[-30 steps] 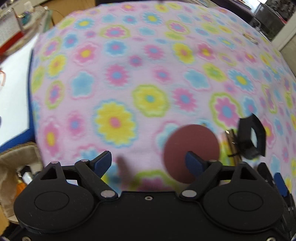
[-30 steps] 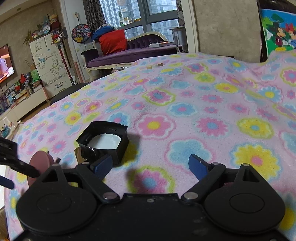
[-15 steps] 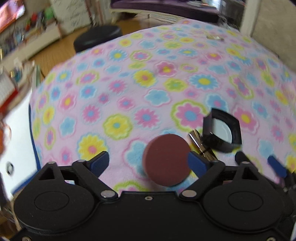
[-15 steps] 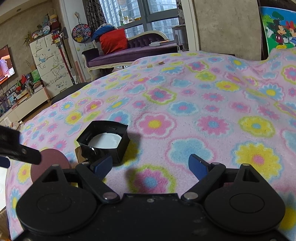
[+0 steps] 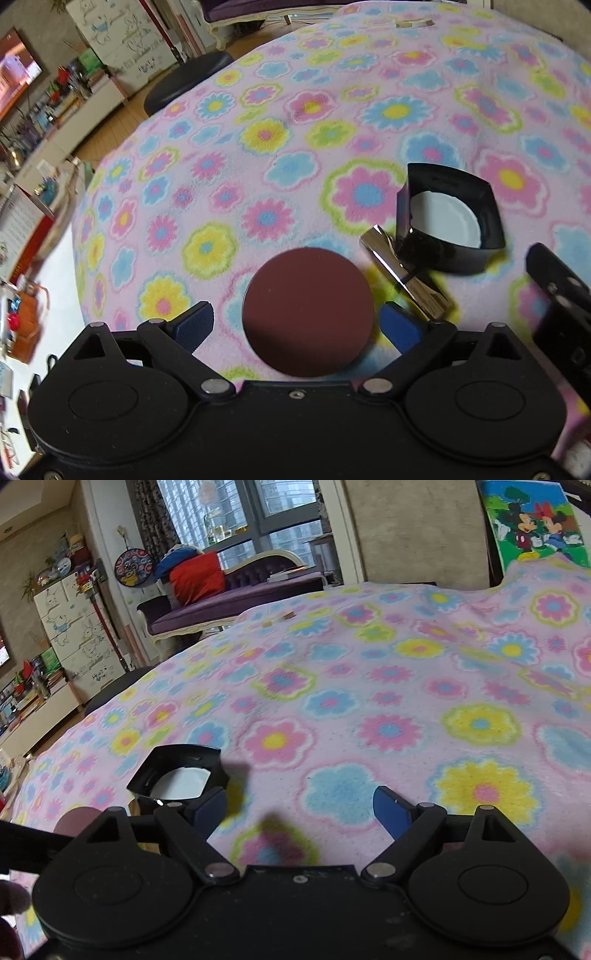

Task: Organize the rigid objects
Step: 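Grasp the brown round compact with the left tool while the right tool grasps the black lid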

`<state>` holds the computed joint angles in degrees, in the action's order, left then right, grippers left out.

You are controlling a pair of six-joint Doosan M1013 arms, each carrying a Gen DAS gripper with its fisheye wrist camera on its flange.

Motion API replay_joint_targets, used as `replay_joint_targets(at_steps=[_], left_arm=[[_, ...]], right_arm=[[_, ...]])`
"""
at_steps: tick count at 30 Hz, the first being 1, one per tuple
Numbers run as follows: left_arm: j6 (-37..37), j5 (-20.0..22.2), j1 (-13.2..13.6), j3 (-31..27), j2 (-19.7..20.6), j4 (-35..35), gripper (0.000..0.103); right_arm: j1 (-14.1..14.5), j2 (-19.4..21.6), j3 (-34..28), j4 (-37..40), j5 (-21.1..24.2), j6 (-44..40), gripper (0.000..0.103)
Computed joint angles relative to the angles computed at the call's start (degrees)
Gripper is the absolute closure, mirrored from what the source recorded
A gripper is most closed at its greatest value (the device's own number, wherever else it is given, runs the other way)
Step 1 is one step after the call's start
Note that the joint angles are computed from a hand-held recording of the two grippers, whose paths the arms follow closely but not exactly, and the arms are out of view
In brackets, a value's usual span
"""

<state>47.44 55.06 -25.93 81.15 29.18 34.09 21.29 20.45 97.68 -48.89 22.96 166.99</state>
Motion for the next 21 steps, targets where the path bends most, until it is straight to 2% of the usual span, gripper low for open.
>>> replay_joint_targets(at_steps=[1,3,4,8,12,18,21], left_arm=[[-0.2,0.1,0.1,-0.3,0.2,0.0,0.015],[2.0,0.0,1.2,-1.3,0.5,-4.4,0.030],[3.0,-0.3,2.1,-1.5,0.4,-7.6,0.031],[5.8,-2.9,4.6,-0.1,-1.3,-16.2,0.032],[12.6,-4.6,6.6,2.9,-4.2,-26.1,0.032],[17.3,-3.4,8.9,8.1,-7.2,-32.9,0.032],[16.9,-3.8,9.5,10.2,-7.7,-33.1,0.031]], right_arm=[[0.0,0.0,0.0,-0.1,0.0,0.0,0.016],[0.0,0.0,0.1,-0.4,0.0,0.1,0.016],[0.1,0.0,0.1,-0.5,0.1,0.1,0.016],[0.3,0.2,0.0,-1.2,0.5,-0.1,0.015],[0.3,0.2,0.0,-1.2,0.1,-0.9,0.014],[0.7,0.7,0.0,-3.6,-1.7,-2.4,0.014],[0.8,1.1,0.2,-6.4,-3.1,-0.9,0.014]])
